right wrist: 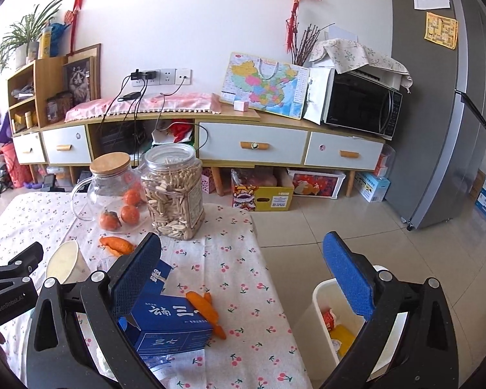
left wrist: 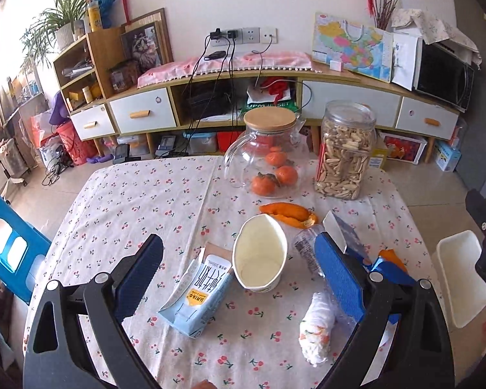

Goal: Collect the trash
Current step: 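Return the left tool to the table and grasp the light blue milk carton, then grasp the white paper cup with the right tool while the left tool holds the carton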

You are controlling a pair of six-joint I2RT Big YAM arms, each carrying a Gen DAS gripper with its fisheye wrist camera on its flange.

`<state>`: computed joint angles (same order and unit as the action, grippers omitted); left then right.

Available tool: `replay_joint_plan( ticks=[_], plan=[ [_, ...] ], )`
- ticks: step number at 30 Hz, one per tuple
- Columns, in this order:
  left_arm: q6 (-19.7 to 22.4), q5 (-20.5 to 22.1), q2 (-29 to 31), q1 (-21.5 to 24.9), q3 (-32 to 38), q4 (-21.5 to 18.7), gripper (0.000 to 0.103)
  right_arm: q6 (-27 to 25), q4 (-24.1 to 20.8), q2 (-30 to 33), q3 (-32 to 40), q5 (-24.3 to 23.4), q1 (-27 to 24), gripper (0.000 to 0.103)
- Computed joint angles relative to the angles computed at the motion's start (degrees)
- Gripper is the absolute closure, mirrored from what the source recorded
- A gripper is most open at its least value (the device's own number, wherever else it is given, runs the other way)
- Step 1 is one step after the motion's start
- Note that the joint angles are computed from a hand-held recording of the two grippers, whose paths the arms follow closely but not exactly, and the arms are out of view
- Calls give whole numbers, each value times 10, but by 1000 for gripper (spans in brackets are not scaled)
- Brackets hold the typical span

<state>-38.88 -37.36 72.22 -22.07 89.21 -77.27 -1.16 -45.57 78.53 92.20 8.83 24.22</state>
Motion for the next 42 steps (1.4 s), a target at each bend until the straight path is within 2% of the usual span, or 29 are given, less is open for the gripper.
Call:
replay_joint_plan(
  ticks=[8,11,15,19,20,21,22,24,26,30,35,38,42],
  plan=[
    [103,162,-7,85,-37,-42,11,-37,-35,26,23,-26,11,7],
    [134,235,2,117,-49,-55,11,-50,-48,32,28,-41,13,7],
    [137,263,18,146,-65,-64,11,-41,-91,48,52,-81,5,7],
    [147,280,36,161,-72,-66,12,-30,-111,54,63,-119,-2,7],
    [150,285,39,163,-75,-63,14,-32,-115,55,66,-129,-3,7],
    [154,291,41,164,-78,-61,26,-33,-119,54,68,-137,-2,7],
    [157,293,43,164,-79,-63,37,-36,-121,54,69,-145,-2,7],
    [160,284,35,160,-82,-59,45,-38,-128,53,71,-159,2,7],
    [157,304,19,165,-84,-50,46,-38,-137,52,72,-166,9,7],
    [144,278,-22,163,-83,-43,46,-43,-152,52,72,-158,39,7],
    [116,199,-74,149,-70,-37,46,-42,-156,59,70,-116,98,7],
    [108,164,-79,153,-45,-25,46,-36,-160,74,75,-88,135,7],
    [110,144,-84,168,-36,-1,46,-22,-161,107,92,-34,173,7]
  ],
)
